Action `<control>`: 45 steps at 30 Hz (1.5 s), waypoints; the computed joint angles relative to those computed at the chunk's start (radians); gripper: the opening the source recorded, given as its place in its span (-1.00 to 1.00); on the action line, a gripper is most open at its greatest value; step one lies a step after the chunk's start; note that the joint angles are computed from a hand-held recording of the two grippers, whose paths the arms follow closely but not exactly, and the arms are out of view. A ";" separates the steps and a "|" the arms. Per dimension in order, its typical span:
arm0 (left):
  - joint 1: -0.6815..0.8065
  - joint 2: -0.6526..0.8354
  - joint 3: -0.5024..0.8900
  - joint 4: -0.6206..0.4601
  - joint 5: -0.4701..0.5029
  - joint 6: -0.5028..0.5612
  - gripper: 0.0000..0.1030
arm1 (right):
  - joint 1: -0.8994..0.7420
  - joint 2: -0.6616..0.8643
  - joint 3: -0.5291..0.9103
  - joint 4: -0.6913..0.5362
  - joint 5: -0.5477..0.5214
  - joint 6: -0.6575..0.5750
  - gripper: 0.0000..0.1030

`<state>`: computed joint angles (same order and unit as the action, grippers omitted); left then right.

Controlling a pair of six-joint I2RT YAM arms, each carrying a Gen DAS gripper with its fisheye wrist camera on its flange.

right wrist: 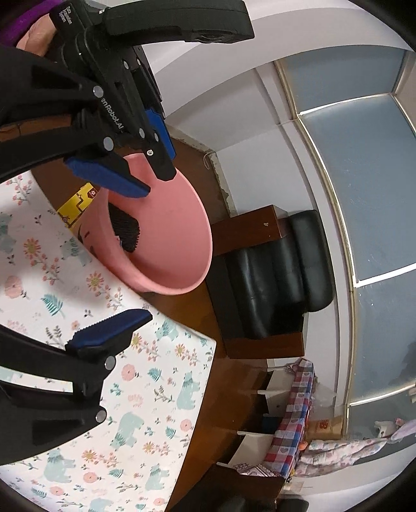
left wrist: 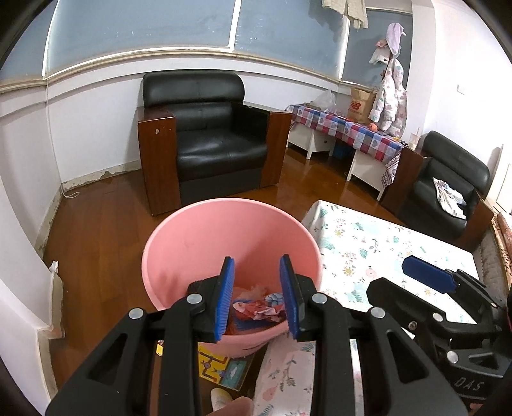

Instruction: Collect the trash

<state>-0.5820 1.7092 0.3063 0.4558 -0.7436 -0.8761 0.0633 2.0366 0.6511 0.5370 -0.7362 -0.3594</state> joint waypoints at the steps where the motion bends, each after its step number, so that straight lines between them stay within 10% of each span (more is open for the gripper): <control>1: -0.008 0.003 0.007 -0.010 -0.007 -0.007 -0.43 | -0.009 -0.006 -0.012 0.009 -0.002 -0.005 0.42; 45: -0.245 0.049 0.122 -0.290 -0.137 -0.277 -0.44 | -0.172 -0.103 -0.188 0.088 -0.010 -0.062 0.48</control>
<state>-0.8272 1.7583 0.4285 0.1654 -0.8810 -1.1532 -0.1088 1.9338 0.4632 0.6253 -0.7459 -0.4211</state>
